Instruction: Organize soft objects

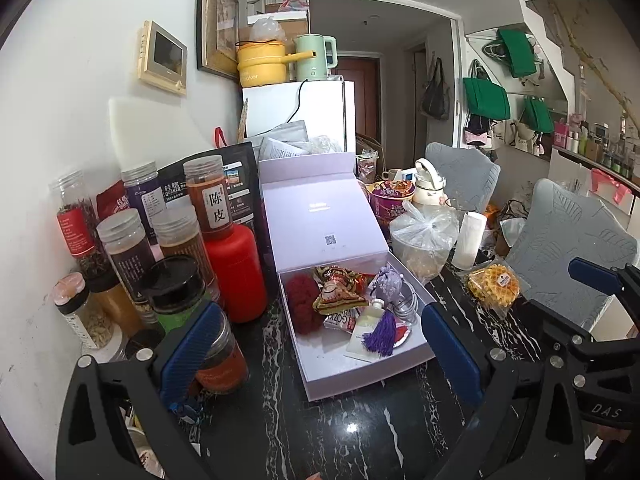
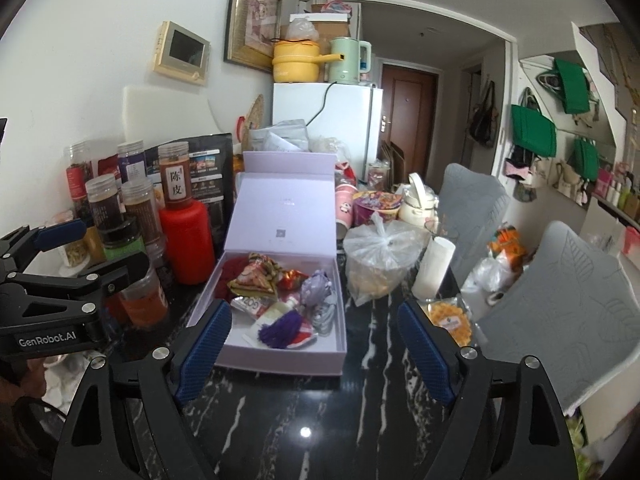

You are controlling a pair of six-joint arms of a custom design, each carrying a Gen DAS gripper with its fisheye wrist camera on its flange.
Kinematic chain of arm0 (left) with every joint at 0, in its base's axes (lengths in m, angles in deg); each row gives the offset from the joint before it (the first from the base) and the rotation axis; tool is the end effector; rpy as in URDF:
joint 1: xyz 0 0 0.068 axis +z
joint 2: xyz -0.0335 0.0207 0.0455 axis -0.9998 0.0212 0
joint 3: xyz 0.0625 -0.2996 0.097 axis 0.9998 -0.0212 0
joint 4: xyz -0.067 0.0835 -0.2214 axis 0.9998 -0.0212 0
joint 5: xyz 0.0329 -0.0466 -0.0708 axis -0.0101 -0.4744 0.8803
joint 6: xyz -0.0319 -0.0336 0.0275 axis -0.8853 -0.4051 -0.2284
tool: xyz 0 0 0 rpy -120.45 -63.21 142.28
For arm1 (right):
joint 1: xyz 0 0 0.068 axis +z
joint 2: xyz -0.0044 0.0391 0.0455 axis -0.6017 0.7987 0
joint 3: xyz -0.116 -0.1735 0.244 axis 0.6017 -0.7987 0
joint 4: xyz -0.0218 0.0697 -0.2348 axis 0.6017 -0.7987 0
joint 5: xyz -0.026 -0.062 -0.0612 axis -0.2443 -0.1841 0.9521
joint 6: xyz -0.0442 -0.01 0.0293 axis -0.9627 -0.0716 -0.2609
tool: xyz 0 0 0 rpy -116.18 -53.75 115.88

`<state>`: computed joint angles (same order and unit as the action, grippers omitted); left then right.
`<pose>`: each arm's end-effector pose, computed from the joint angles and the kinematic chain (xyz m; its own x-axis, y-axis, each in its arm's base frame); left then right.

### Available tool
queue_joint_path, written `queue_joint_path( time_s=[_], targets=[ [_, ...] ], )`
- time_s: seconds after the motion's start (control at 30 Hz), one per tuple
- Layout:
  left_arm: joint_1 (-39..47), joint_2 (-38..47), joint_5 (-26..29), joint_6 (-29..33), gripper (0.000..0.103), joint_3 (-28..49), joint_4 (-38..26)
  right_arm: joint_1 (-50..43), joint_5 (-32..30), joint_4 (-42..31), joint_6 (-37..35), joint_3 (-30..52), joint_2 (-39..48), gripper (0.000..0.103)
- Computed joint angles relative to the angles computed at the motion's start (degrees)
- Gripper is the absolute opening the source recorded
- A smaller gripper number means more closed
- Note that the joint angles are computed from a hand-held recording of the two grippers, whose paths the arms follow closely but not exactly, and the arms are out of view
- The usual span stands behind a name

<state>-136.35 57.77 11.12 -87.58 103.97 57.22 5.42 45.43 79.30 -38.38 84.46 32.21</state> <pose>0.1713 -0.1470 0.2513 -0.4731 -0.0778 -0.8776 -0.2149 0.9762 0.0294 0.2106 0.1808 0.2453 -0.4143 -0.2756 -0.8674 -0.4703 0.8808 -0.0552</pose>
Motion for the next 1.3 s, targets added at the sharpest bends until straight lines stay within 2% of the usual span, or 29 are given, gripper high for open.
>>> queue_joint_path(
  time_s=[0.13, 0.4, 0.77, 1.3],
  targets=[
    [-3.1, 0.4, -2.3, -4.9, 0.102, -1.8, -1.7, 1.4, 2.4, 1.2, 2.6, -3.2, -0.3, 0.086],
    [-6.7, 2.2, -3.0, -11.6, 0.102, -4.2, -3.3, 2.4, 2.6, 3.2, 5.7, -7.5, -0.2, 0.086],
    [-5.7, 4.0, 0.4, -13.0, 0.102, -6.5, 0.3, 3.1, 2.7, 3.9, 5.9, -8.6, 0.8, 0.086],
    [-5.1, 6.1, 1.8, -12.1, 0.102, -6.3, 1.9, 1.6, 1.1, 4.2, 6.2, -8.6, 2.4, 0.086]
  ],
)
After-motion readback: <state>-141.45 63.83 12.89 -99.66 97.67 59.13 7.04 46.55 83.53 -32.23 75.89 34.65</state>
